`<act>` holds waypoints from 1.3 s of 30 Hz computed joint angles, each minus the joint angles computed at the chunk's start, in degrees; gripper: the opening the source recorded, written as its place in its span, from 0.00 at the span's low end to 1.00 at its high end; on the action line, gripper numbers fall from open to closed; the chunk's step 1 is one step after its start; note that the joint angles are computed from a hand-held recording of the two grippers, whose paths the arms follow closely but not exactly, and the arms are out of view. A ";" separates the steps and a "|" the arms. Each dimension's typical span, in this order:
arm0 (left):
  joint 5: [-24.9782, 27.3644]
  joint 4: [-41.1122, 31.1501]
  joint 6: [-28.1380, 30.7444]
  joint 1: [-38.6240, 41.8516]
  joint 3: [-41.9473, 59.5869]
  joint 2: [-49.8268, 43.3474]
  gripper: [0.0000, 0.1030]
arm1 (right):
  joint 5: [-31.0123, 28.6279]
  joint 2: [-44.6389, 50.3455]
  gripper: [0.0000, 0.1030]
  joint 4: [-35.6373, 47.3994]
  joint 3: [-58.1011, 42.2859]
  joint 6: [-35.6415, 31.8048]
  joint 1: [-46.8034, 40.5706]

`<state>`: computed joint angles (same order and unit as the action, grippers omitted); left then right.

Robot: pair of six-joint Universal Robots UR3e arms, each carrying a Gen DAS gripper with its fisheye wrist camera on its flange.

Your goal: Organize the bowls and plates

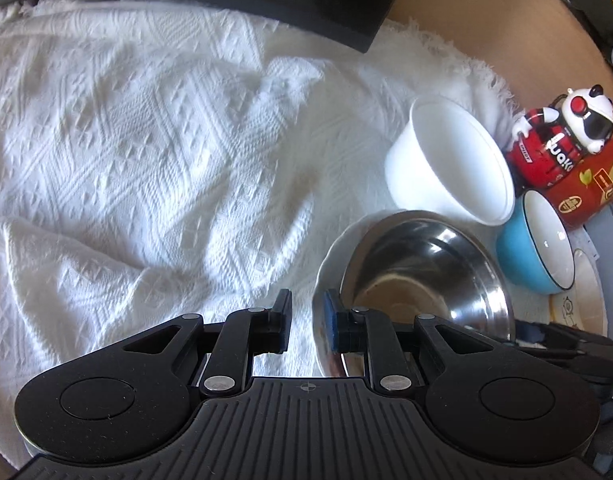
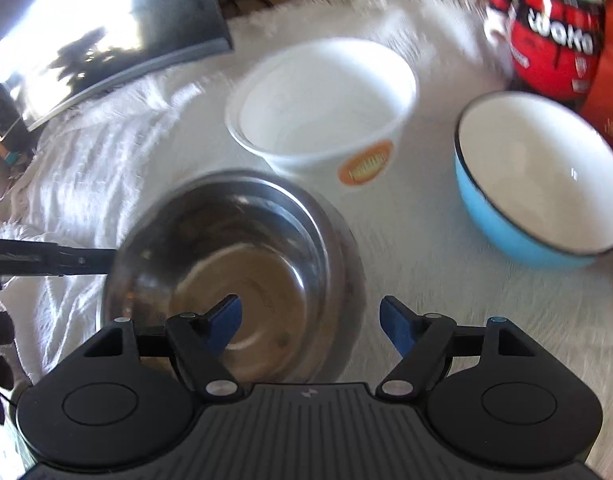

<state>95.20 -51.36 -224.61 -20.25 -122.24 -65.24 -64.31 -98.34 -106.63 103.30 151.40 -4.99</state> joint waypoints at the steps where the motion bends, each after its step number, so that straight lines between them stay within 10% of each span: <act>1: 0.05 0.10 0.06 0.04 -0.12 0.59 0.18 | 0.05 0.27 0.74 0.16 0.15 0.22 -0.07; 8: -1.86 4.45 4.02 0.38 -1.65 4.29 0.19 | 0.10 0.90 0.74 0.47 0.64 0.93 -0.08; 14: 11.09 1.33 5.81 -9.38 6.25 -8.09 0.21 | 0.72 0.73 0.74 0.73 0.68 0.74 -0.50; 33: -5.19 7.35 4.80 2.87 -3.19 4.86 0.19 | 1.31 0.89 0.75 0.50 1.75 -0.48 0.59; 39: 7.73 3.57 5.74 -10.88 9.98 -12.42 0.19 | 2.27 -0.46 0.75 -0.09 1.58 -1.08 -1.40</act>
<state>102.94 -47.80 -218.87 -31.12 -112.26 -77.65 -62.03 -98.80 -106.73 104.87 150.32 -6.39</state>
